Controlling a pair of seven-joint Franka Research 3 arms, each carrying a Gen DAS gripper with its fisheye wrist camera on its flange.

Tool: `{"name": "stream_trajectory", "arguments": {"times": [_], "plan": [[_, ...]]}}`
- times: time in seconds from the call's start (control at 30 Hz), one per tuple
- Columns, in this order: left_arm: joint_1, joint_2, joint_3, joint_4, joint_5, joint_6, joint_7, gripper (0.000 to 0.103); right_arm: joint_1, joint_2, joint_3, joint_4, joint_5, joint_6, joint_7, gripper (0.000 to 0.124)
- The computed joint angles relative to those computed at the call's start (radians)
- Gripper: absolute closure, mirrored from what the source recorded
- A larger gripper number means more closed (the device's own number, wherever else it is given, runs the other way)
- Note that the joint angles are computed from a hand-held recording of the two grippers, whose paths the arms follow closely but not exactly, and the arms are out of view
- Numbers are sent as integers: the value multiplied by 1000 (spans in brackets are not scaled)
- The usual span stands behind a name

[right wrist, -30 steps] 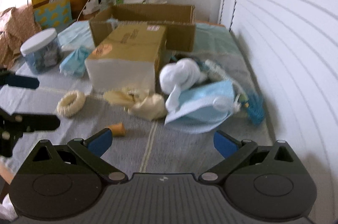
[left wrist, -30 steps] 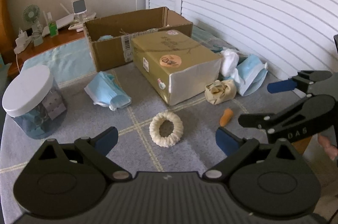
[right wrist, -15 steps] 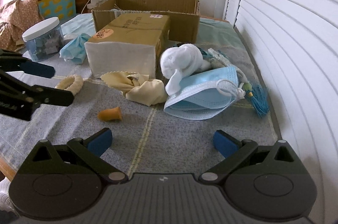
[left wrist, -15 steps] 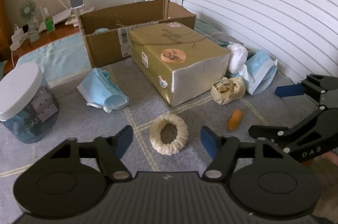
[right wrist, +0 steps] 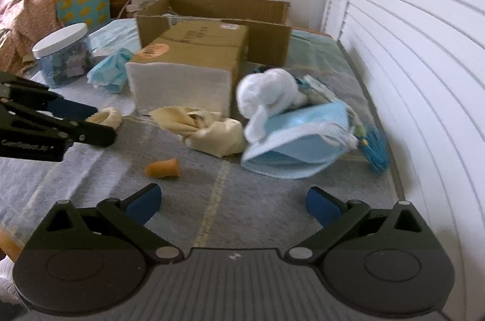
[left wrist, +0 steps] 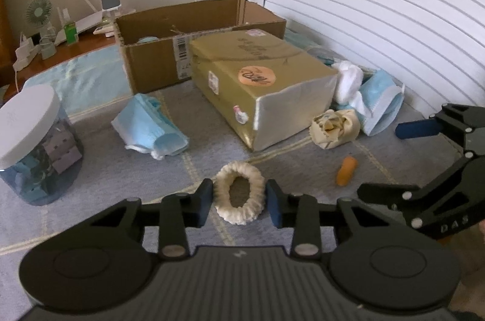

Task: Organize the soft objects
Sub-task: 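Grasp the cream knit ring with the left tool, then grasp the orange foam earplug with the right tool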

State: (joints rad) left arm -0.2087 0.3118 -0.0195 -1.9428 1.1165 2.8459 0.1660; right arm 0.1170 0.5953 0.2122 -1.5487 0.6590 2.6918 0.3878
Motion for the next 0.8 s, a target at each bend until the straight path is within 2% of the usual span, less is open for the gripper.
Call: {"name": "stream_trajectory", "arguments": {"times": [0.1, 0.17, 0.4, 0.63, 0.8], "plan": [[4, -16, 5, -19, 9, 2, -10, 67, -6, -7, 21, -10, 17, -3, -33, 22], [11, -23, 4, -27, 10, 4, -11, 67, -1, -6, 23, -1, 17, -32, -36, 30], [29, -39, 1, -46, 27, 23, -25, 67, 22, -15, 24, -8, 25, -31, -79, 46], [44, -39, -6, -53, -5, 49, 27, 67, 27, -22, 14, -2, 24, -83, -85, 68], [51, -45, -5, -65, -33, 79, 62, 67, 31, -26, 4, 2, 23, -107, -80, 71]]}}
